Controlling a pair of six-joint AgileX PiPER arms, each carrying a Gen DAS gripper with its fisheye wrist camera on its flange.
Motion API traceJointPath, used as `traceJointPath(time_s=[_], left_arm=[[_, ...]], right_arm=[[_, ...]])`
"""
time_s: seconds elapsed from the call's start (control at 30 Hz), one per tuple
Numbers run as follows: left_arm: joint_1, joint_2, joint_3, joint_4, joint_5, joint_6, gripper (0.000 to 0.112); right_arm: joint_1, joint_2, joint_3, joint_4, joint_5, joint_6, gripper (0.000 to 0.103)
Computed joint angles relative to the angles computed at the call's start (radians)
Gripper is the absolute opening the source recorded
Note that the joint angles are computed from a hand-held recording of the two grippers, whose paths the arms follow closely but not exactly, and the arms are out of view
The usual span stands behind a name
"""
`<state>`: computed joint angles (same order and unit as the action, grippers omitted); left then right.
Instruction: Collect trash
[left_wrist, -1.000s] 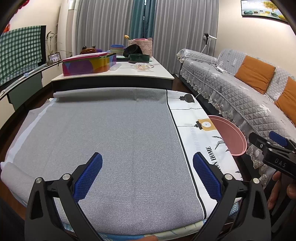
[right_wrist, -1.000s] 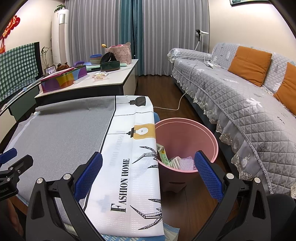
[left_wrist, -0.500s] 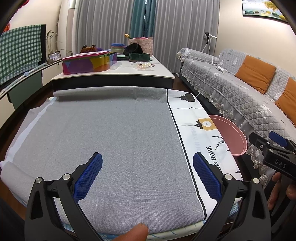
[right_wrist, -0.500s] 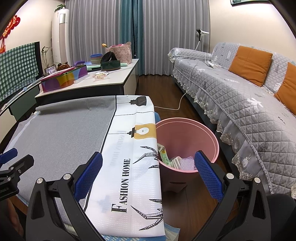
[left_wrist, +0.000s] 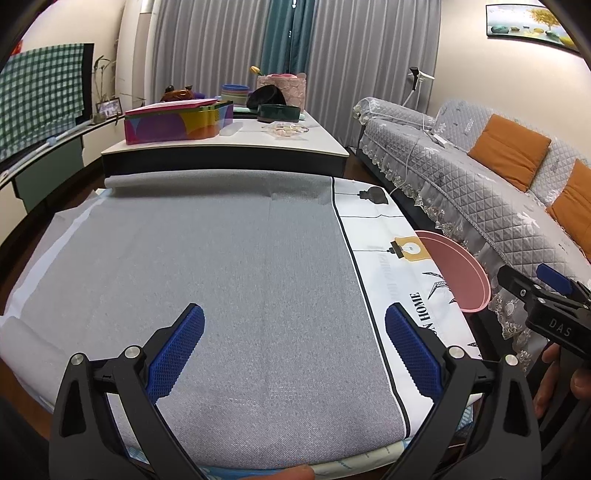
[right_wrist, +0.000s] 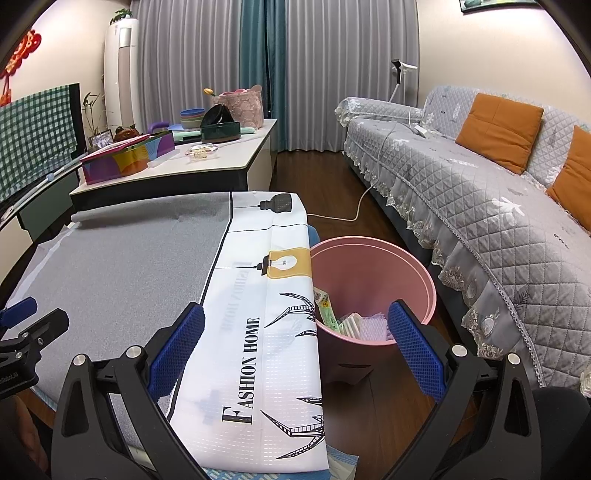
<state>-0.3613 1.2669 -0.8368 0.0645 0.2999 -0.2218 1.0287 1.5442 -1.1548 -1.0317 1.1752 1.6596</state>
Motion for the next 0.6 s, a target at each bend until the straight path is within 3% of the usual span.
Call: traceJointPath(time_s=[0.3, 0.6], left_arm=[[0.011, -0.007, 0.014, -0.081, -0.018, 0.089, 0.095], [0.005, 0.002, 0.001, -0.02, 0.002, 0.018, 0.095]], right_arm=[[0.002, 0.003, -0.005, -0.003, 0.005, -0.003, 0.098], [0.002, 0.004, -0.005, -0.003, 0.005, 0.0, 0.098]])
